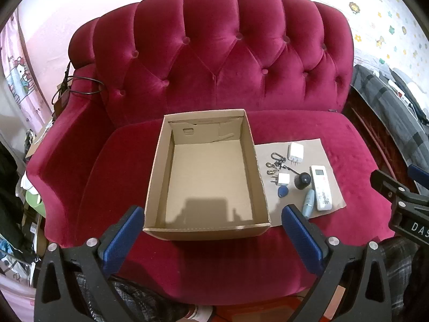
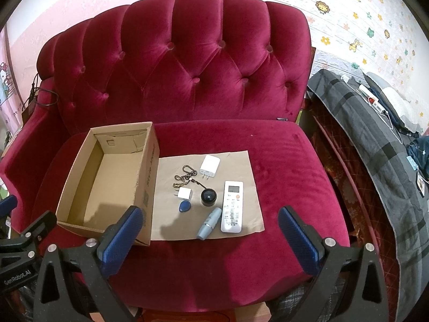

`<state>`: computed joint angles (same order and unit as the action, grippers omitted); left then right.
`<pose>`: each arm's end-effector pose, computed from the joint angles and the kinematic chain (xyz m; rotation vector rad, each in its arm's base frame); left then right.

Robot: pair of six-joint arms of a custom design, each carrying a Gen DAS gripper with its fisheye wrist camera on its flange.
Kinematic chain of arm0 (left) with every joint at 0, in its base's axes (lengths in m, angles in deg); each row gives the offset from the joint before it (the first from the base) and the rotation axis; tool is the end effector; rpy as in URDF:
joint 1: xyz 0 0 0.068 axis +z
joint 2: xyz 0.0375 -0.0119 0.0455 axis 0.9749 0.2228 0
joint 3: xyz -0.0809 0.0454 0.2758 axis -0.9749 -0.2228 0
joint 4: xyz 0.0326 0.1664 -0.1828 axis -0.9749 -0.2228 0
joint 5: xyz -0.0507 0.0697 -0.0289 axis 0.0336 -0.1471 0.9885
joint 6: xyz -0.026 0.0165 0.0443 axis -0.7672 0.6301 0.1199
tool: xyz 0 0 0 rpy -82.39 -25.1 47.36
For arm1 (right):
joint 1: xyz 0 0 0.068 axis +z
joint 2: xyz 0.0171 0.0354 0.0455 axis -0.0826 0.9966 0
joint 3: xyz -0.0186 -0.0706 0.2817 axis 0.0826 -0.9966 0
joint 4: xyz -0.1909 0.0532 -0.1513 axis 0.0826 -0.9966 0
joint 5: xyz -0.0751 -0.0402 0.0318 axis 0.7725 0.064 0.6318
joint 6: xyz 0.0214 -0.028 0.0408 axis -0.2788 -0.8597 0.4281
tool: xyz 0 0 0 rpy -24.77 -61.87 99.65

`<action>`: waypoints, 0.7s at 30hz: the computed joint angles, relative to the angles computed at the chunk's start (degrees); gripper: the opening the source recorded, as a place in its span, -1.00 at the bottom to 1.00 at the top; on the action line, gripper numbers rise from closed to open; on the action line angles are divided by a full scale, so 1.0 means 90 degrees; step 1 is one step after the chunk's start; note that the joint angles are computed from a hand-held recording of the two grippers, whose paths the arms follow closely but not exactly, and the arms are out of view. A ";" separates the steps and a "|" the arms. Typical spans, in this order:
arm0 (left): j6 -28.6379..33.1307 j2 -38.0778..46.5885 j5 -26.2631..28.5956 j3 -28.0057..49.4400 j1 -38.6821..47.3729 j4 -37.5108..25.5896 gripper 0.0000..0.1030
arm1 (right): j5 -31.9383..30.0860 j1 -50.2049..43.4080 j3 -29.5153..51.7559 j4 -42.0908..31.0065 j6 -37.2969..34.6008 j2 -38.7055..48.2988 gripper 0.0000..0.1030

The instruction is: Organize rigid objects

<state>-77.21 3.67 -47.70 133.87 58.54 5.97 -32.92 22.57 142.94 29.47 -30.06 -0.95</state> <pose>0.2689 -0.0836 0.3058 0.1695 2.4610 0.0296 0.2621 0.1192 0.3176 0.1687 2.4519 -0.1192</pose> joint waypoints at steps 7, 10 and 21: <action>0.0110 -0.0029 0.0030 -0.0053 0.0011 0.0043 1.00 | -0.0092 -0.0033 0.0069 -0.0041 -0.0047 0.0028 1.00; 0.0146 -0.0035 0.0061 -0.0065 0.0003 0.0049 1.00 | -0.0132 -0.0065 0.0080 -0.0062 -0.0100 0.0029 1.00; 0.0263 -0.0064 0.0145 0.0024 -0.0070 0.0028 1.00 | -0.0197 -0.0112 0.0216 -0.0029 -0.0093 0.0068 1.00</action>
